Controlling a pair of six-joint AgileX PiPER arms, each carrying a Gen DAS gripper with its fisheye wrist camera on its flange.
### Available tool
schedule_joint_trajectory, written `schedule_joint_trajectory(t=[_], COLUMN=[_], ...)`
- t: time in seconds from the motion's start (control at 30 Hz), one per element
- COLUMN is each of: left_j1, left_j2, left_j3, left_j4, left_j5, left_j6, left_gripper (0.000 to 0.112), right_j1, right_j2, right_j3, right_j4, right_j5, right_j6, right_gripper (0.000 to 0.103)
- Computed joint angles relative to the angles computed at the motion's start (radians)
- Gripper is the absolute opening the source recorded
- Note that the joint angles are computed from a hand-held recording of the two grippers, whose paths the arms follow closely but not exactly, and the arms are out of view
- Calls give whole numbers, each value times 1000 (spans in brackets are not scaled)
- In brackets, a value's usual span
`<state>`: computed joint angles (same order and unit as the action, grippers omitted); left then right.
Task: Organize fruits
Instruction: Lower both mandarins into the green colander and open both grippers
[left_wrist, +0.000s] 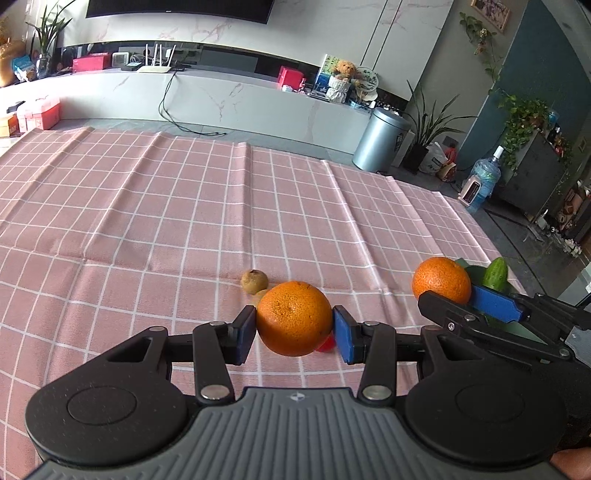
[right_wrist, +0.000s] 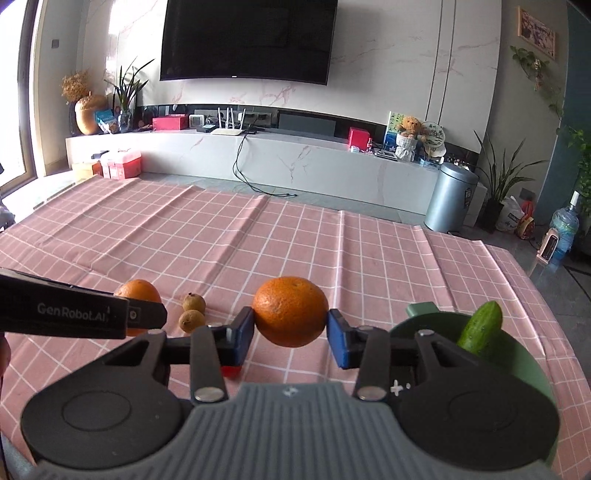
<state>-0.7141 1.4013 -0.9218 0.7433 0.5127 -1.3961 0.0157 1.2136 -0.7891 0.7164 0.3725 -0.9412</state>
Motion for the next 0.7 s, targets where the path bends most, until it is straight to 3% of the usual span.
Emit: schedule_joint_trajectory(t=[0.27,0.47,0.6,0.7], left_j1=[-106,-150,-156,-148], left_j2=[53,183,289,380], left_j3=[-144,-332,-462,-588], left_j4=[-78,-263,-441,-582], left_j5=[17,27,52,127], left_j6=[117,373,562,720], left_gripper=[50,50,50,50], right_j1=[-347,-620,-730,-771], right_j2=[-94,-53,23,85], right_j3=[-36,-115,-192,-241], right_j4=[142,177,147,113], right_j5=[344,559,629,641], right_j6=[-175,-322,-374,-413], right_gripper=[39,39,39,40])
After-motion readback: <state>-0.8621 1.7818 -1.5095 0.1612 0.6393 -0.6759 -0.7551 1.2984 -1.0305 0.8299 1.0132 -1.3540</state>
